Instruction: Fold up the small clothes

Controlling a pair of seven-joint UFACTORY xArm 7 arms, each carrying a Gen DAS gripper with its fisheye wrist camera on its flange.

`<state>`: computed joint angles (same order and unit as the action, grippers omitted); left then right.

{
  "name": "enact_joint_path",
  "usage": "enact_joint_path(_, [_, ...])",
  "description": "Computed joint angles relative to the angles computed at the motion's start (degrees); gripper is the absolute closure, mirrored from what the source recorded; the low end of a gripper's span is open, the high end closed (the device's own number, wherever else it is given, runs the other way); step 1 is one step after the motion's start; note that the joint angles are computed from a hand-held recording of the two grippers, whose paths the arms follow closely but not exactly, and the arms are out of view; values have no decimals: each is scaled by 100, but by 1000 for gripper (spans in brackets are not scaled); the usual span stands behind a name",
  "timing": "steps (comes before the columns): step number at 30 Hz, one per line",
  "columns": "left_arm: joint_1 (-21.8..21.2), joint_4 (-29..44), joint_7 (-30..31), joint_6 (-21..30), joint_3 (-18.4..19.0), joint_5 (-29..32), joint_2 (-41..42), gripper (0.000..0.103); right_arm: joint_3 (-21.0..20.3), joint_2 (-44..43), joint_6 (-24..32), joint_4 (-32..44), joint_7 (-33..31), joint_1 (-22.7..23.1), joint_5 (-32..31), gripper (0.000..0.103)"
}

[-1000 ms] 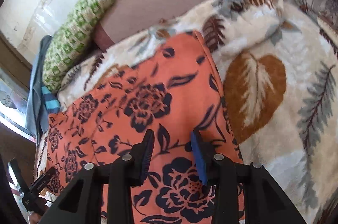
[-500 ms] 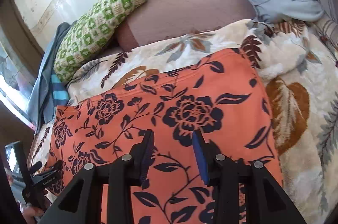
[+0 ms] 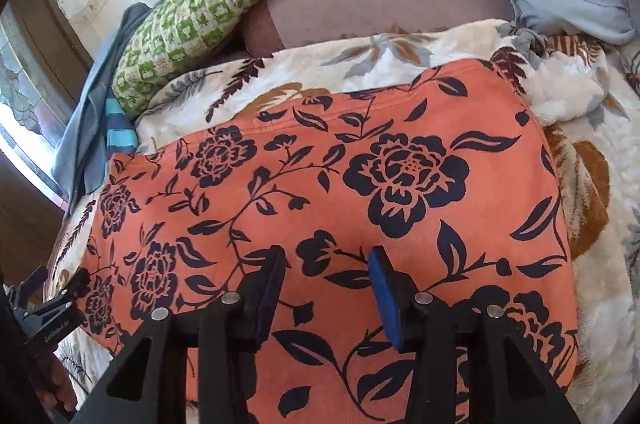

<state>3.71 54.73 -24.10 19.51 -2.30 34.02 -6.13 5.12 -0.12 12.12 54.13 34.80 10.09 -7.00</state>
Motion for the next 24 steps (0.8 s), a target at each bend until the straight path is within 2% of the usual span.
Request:
enact_joint_path(3, [-181,-302,582,286,166,-1176,-309,0,47,-227,-223,-200,43,30,-77,56])
enact_joint_path(7, [-244,-746,994,496,303,-2301,-638,0,57,-295,-147,-225,-734,212,779,56])
enact_joint_path(9, [-215,-764,1049,663,310,-2591,-577,0,90,-207,134,-118,-908,250,917,56])
enact_joint_path(11, [-168,-611,1068,915,298,-2724,-340,0,114,39,772,172,-971,260,938,56])
enact_joint_path(12, [-134,-517,1032,1032,290,-2730,-203,0,117,123,906,229,-927,262,890,56])
enact_joint_path(14, [-100,-364,1031,1214,334,-2903,3,0,113,83,830,189,-836,268,741,56])
enact_joint_path(19, [-42,-571,1419,757,492,-3484,-187,0,84,-273,376,-123,-1579,269,1806,56])
enact_joint_path(22, [-51,-698,1889,614,703,-4236,-332,0,-6,-470,67,-303,-1802,304,2272,56])
enact_joint_path(24, [-52,-737,2213,628,856,-4756,-421,0,-183,-535,69,-327,-2344,438,3102,56])
